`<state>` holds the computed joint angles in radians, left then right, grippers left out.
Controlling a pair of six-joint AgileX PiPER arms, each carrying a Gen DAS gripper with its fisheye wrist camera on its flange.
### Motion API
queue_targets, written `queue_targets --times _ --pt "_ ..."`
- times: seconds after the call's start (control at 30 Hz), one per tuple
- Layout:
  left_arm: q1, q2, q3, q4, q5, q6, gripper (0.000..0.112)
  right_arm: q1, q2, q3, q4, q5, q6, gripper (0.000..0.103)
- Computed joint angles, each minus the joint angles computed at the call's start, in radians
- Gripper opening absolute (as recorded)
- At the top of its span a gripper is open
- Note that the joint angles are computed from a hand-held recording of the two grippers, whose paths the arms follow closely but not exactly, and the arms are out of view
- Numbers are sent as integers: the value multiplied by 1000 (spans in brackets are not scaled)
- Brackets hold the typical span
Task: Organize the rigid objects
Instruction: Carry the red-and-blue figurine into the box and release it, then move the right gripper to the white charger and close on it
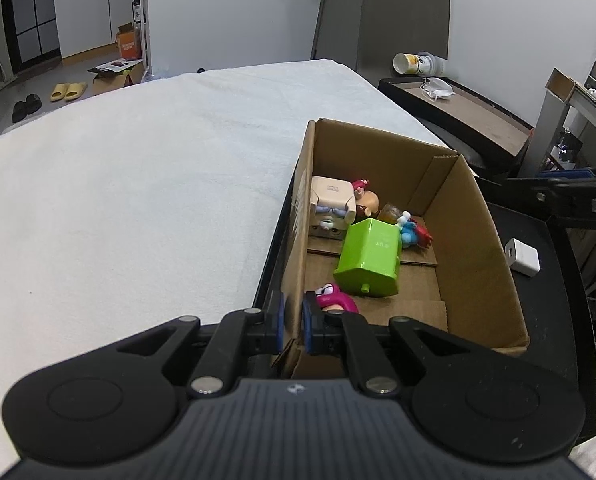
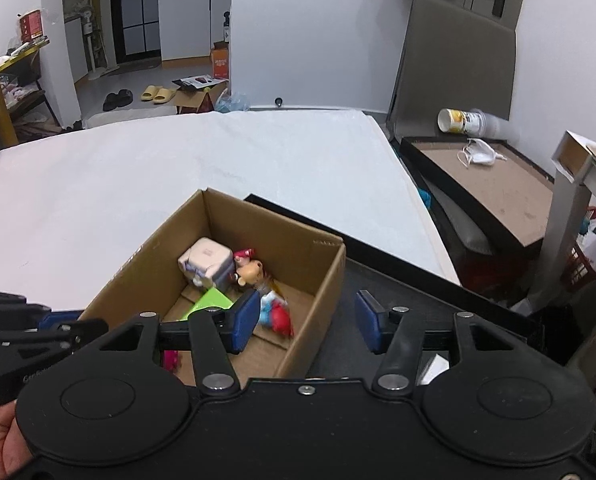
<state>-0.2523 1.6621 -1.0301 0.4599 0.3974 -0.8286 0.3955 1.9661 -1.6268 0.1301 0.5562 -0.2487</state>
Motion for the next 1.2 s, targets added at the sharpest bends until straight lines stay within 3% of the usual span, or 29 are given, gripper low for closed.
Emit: queue_targets --times 0.33,0.5,0.8,1.2 --pt "-17 10 -4 47 10 -48 8 -66 -26 -27 87 120 -76 53" --pt "-25 12 -4 71 14 -67 8 -118 -30 -51 150 187 -110 59" --pt "-33 17 -9 91 26 -85 8 -173 -32 -26 182 192 -135 63" --pt "-47 31 -26 115 49 -111 8 -277 61 -62 262 208 -169 63"
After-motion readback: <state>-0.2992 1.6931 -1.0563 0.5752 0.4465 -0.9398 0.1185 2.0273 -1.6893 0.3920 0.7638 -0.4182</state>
